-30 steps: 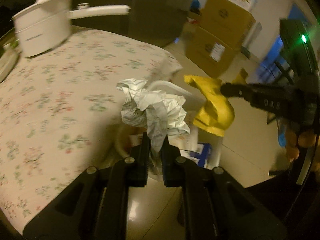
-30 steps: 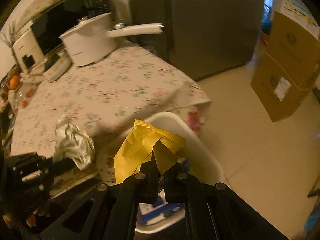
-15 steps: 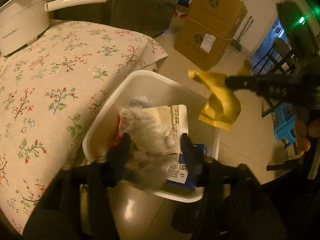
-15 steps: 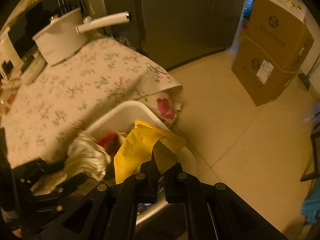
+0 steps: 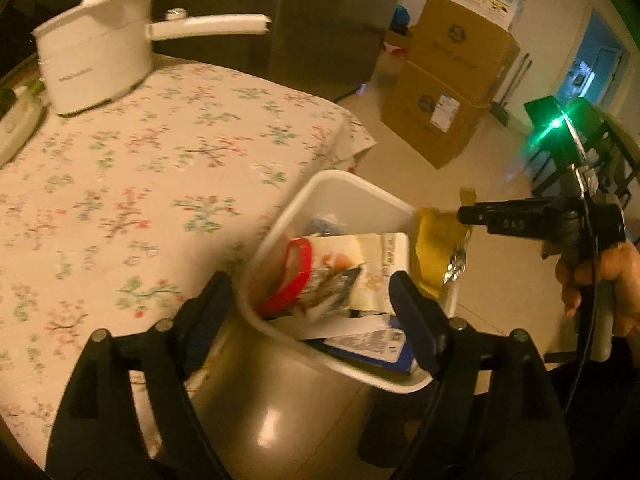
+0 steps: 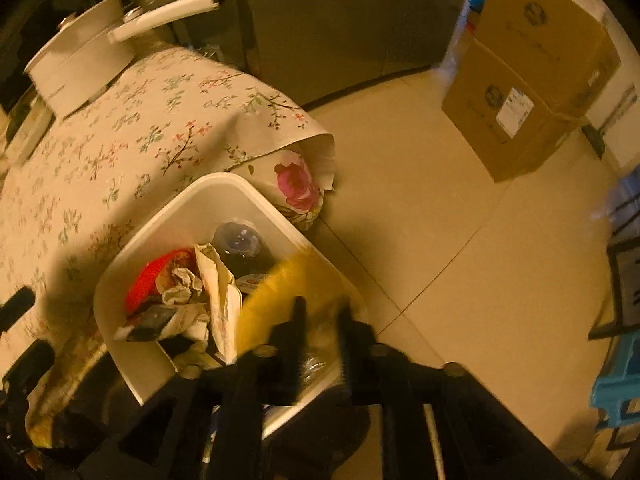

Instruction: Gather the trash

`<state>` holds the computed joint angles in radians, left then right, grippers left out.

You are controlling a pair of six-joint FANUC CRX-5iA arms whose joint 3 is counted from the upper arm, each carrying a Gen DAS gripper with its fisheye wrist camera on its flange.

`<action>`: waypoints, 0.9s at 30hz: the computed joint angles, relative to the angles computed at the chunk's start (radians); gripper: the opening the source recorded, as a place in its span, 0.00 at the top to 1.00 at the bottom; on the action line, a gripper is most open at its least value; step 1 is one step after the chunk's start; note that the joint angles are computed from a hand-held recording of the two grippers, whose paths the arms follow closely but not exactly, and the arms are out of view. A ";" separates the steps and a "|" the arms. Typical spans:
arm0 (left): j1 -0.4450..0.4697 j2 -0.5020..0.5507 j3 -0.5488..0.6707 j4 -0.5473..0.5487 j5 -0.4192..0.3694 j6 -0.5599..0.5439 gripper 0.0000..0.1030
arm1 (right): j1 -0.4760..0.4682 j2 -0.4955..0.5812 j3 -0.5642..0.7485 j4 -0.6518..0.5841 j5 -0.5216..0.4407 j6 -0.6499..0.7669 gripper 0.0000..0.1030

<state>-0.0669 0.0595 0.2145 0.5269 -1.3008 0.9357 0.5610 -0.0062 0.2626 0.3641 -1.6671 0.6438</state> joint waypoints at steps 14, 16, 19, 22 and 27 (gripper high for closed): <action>0.085 -0.085 0.045 -0.205 -0.058 0.205 0.01 | 0.145 -0.075 0.014 0.094 0.112 -0.156 0.30; 0.104 -0.101 0.053 -0.222 -0.086 0.214 0.01 | 0.192 -0.078 0.017 0.143 0.119 -0.159 0.23; 0.131 -0.143 0.043 -0.243 -0.080 0.222 0.01 | 0.289 -0.070 0.009 0.278 0.108 -0.147 0.18; 0.178 -0.192 0.012 -0.217 -0.059 0.216 0.01 | 0.357 -0.059 0.007 0.361 0.097 -0.148 0.17; 0.240 -0.269 -0.029 -0.205 0.000 0.226 0.01 | 0.459 -0.056 -0.023 0.463 0.097 -0.166 0.11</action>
